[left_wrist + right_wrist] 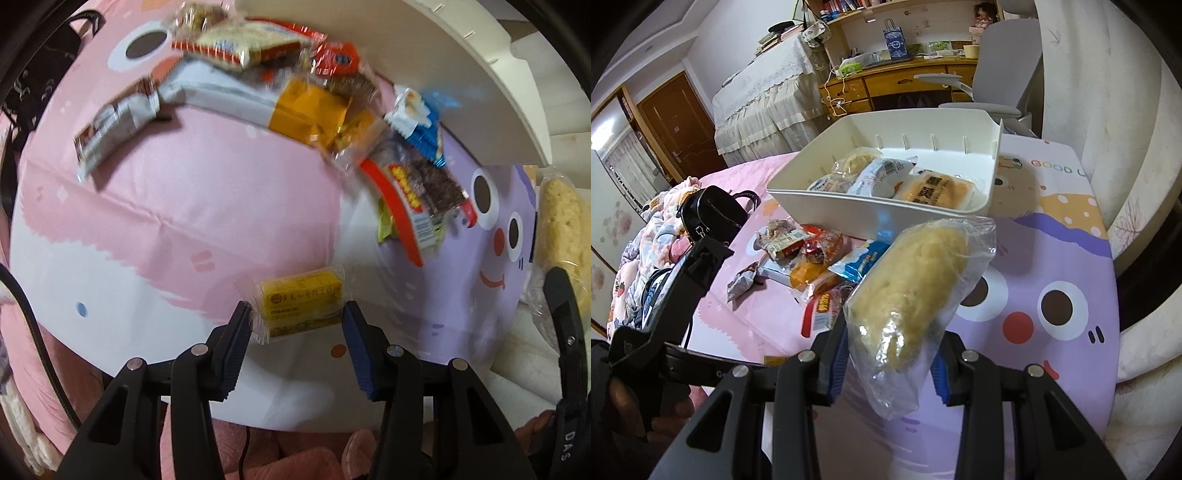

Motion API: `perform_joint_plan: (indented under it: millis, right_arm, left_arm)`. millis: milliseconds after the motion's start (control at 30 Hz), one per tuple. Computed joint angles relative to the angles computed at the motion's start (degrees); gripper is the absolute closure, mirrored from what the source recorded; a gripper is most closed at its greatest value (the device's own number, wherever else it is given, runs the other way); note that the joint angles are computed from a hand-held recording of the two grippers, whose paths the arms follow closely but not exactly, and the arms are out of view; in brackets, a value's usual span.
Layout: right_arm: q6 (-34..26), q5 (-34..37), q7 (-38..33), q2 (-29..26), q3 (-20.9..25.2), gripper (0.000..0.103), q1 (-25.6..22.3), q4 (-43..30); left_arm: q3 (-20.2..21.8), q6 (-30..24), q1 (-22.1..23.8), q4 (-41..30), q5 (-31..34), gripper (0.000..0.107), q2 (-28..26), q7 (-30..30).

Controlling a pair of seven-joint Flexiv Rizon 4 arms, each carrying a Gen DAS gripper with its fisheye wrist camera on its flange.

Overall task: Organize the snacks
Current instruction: 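Carry the yellow packet and bread bag into the tray and open both tools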

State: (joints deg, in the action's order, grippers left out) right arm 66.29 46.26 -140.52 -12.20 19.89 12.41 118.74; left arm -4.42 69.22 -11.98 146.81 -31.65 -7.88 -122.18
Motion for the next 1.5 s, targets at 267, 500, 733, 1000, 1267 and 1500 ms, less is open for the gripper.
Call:
perform_joint_plan:
  millis: [267, 500, 733, 1000, 1267, 1500]
  right_arm:
    - [2.72, -0.75, 2.78, 0.54, 0.43, 0.066, 1.88, -1.13]
    - [6.87, -3.16, 7.24, -0.81, 0.95, 0.066, 3.39, -3.46]
    - [11.41, -8.78, 13.76, -3.71, 1.86, 0.066, 4.06, -6.07]
    - [15.88, -17.63, 22.69, -7.21, 2.85, 0.066, 3.71, -7.49]
    - [18.82, -27.58, 33.33, -10.61, 0.21, 0.066, 5.03, -7.99]
    - [18.36, -33.96, 40.36, -12.21, -0.53, 0.064, 4.49, -7.61]
  left_arm:
    - [5.69, -12.21, 4.97, -3.96, 14.34, 0.058, 7.3, 2.02]
    - [8.0, -20.08, 9.86, -8.86, 19.67, 0.058, 11.35, 8.91]
    - [8.12, -21.6, 12.28, -14.16, 21.5, 0.058, 10.16, 14.05]
    - [8.28, -19.84, 14.23, -19.92, 20.18, 0.058, 5.04, 20.93]
    - [6.89, -11.93, 14.4, -21.12, 12.89, 0.057, -0.37, 27.58]
    - [5.22, -7.35, 13.94, -20.74, 6.29, 0.044, -2.56, 32.29]
